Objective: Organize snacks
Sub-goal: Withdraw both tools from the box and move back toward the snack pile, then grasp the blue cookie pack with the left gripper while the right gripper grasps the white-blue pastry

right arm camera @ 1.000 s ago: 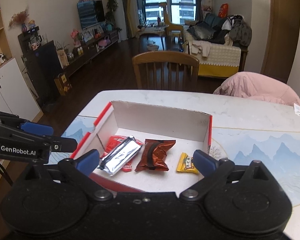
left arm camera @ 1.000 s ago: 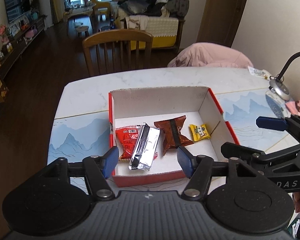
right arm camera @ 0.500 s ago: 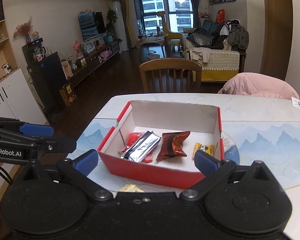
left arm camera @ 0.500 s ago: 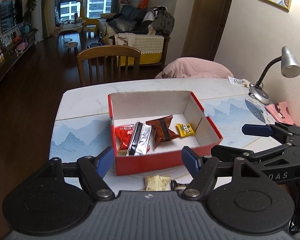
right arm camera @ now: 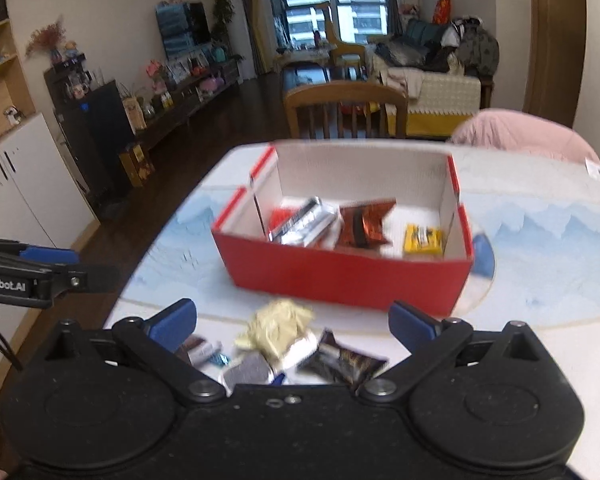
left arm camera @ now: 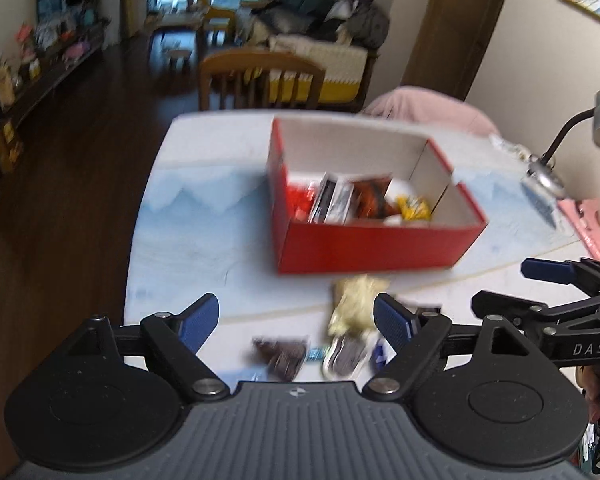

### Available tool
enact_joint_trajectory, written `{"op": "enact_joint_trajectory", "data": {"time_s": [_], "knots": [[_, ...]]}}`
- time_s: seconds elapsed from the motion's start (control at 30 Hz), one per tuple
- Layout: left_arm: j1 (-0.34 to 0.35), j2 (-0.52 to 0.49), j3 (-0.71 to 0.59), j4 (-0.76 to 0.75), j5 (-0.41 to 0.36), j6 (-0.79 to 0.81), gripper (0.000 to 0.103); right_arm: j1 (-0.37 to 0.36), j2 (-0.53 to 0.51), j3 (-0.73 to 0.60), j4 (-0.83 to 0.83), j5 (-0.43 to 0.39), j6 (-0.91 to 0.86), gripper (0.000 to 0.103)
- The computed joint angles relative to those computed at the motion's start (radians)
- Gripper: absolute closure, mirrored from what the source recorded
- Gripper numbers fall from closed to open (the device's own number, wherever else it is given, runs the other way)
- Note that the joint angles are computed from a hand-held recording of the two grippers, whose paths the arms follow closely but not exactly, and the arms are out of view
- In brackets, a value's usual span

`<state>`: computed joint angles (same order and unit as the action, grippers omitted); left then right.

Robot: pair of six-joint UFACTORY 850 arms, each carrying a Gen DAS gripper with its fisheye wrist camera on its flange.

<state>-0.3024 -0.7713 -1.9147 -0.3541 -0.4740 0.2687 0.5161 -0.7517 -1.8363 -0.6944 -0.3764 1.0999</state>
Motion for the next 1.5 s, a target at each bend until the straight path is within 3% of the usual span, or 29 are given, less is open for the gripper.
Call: {"op": "enact_joint_trajectory", "data": {"time_s": [0.27, 0.73, 1.3, 1.5], "knots": [[0.001, -0.016, 0.039, 0.162, -0.037, -0.173, 0.018, 0.005, -0.044, -0.01, 0.143, -0.067, -0.078, 0.0], [-0.02, -0.184, -0.127, 0.346, -0.216, -0.384, 0.018, 0.003, -0.167, -0.13, 0.332, -0.194, -0.242, 0.007], [-0.019, -0.318, -0.316, 0.361, -0.367, -0.458, 0.019, -0.005, -0.307, -0.332, 0.436, -0.329, -0.284, 0.011], [-0.017, -0.353, -0.367, 0.354, -0.4, -0.459, 0.023, -0.003, -0.318, -0.35, 0.442, -0.33, -0.3, 0.017]]}}
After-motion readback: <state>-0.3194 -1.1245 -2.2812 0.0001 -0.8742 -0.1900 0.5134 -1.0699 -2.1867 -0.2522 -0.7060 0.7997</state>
